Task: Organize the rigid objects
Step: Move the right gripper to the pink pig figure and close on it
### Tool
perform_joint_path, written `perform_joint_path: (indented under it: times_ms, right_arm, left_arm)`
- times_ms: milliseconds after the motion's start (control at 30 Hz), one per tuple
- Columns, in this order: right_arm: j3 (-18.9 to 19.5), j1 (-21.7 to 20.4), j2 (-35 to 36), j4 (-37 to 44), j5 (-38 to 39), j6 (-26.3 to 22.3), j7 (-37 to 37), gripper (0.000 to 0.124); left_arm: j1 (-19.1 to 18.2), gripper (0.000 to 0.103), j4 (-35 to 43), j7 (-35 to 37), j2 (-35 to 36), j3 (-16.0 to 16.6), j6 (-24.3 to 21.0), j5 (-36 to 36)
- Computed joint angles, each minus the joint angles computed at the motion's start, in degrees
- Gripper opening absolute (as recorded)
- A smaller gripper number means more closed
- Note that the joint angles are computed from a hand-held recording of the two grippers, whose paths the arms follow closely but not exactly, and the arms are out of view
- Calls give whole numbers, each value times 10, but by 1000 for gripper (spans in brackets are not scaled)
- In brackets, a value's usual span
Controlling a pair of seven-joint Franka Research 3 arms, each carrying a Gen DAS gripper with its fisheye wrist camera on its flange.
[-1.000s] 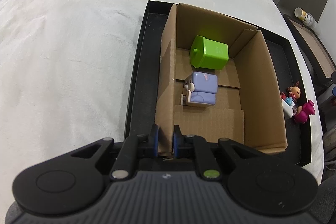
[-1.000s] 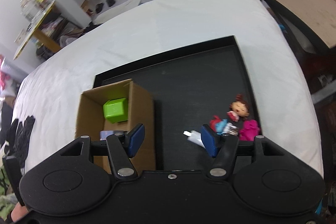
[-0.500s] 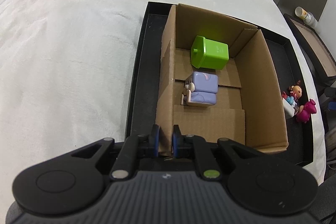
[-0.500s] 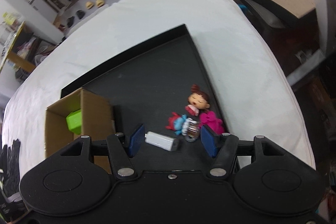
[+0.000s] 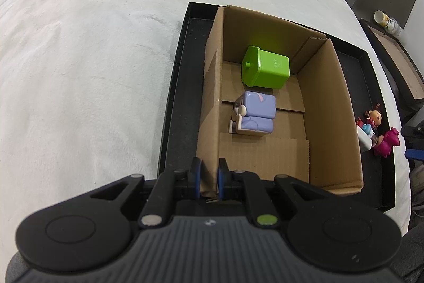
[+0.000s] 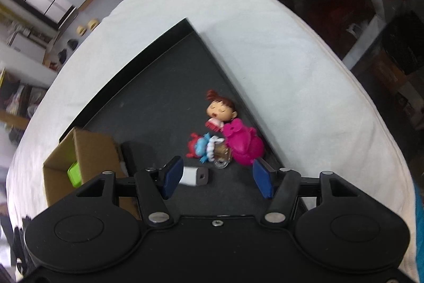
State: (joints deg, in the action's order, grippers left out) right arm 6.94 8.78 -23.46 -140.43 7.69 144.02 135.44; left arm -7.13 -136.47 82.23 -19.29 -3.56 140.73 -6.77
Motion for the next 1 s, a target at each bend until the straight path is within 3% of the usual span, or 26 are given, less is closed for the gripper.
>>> perform_joint_path:
  times_ms: [333, 633, 933, 1000]
  right_arm:
    - [-16, 12, 10, -38, 61, 56, 11, 58]
    - [-1, -8, 33, -43, 32, 69, 72, 57]
    - [-12, 3, 49, -46, 45, 93, 64, 57]
    - [-11, 3, 48, -49, 45, 98, 66, 49]
  left_arm:
    - [1, 11, 3, 8, 4, 2, -3, -7]
    - [2, 11, 2, 5, 4, -1, 0, -3]
    - [3, 11, 0, -2, 4, -4, 5, 3]
    - [3, 11, -1, -5, 4, -5, 8, 8]
